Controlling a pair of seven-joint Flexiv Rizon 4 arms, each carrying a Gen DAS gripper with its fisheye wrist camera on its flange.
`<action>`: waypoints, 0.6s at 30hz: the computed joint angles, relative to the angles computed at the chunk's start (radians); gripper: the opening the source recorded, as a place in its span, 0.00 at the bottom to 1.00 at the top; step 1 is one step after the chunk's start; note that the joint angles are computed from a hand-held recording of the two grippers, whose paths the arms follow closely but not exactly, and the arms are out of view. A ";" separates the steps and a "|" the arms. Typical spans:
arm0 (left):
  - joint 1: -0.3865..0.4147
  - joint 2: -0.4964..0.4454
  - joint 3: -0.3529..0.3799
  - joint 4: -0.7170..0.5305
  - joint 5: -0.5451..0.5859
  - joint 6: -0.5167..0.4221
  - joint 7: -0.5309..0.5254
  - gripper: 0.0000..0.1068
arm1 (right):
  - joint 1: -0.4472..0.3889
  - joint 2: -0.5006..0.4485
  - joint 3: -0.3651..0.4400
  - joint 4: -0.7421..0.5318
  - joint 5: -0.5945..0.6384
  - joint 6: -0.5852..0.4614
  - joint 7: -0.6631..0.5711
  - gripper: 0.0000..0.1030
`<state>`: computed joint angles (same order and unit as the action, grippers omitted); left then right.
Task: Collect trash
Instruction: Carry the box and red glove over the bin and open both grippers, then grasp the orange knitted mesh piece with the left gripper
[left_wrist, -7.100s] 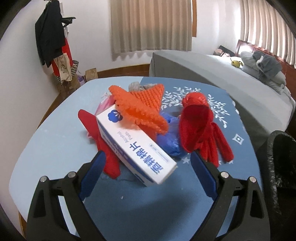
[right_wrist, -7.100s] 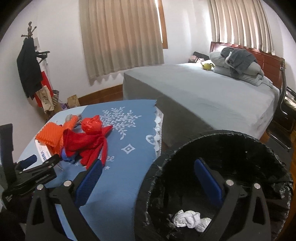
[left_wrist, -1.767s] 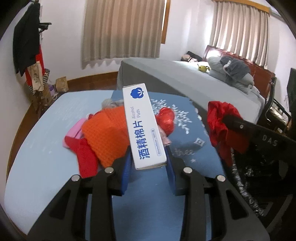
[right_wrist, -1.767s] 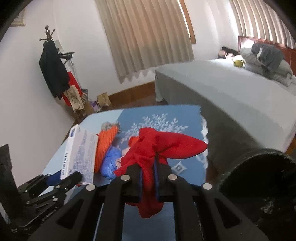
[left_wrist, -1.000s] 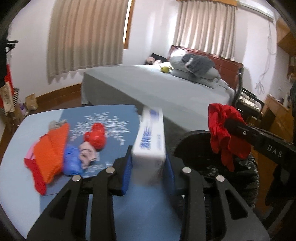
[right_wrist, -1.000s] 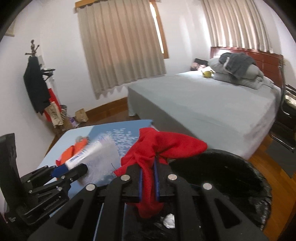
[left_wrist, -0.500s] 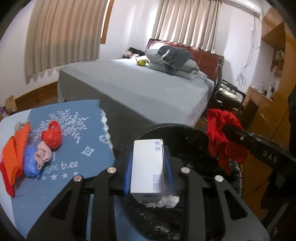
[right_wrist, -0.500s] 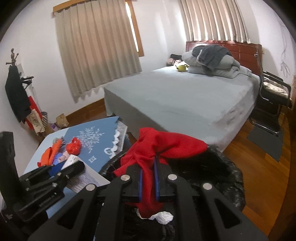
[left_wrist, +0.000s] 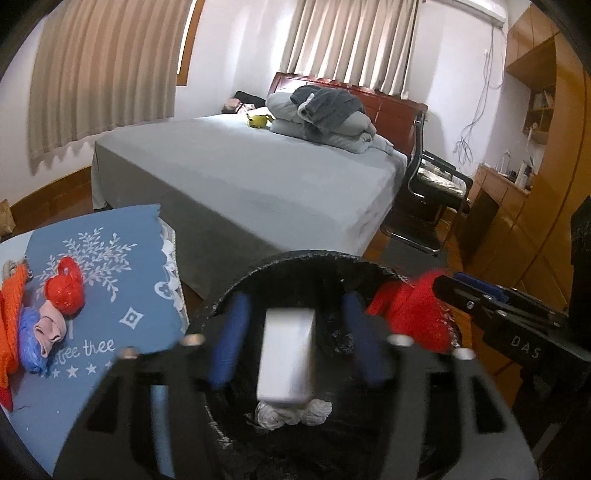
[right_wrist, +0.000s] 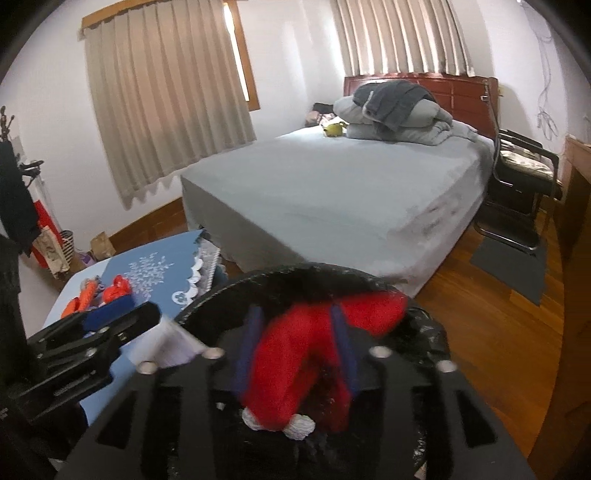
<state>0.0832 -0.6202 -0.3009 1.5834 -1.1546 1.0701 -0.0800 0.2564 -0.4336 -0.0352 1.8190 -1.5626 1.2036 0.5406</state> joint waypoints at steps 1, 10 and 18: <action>0.000 -0.002 0.002 -0.002 0.001 0.005 0.000 0.62 | 0.001 0.001 0.000 0.002 0.003 -0.007 0.002 0.54; 0.025 -0.035 0.001 -0.025 -0.017 0.163 -0.007 0.83 | 0.028 -0.005 0.007 -0.018 0.013 -0.087 0.010 0.95; 0.088 -0.087 -0.023 -0.077 0.041 0.301 -0.086 0.84 | 0.070 -0.098 -0.020 -0.136 0.069 -0.020 -0.067 0.95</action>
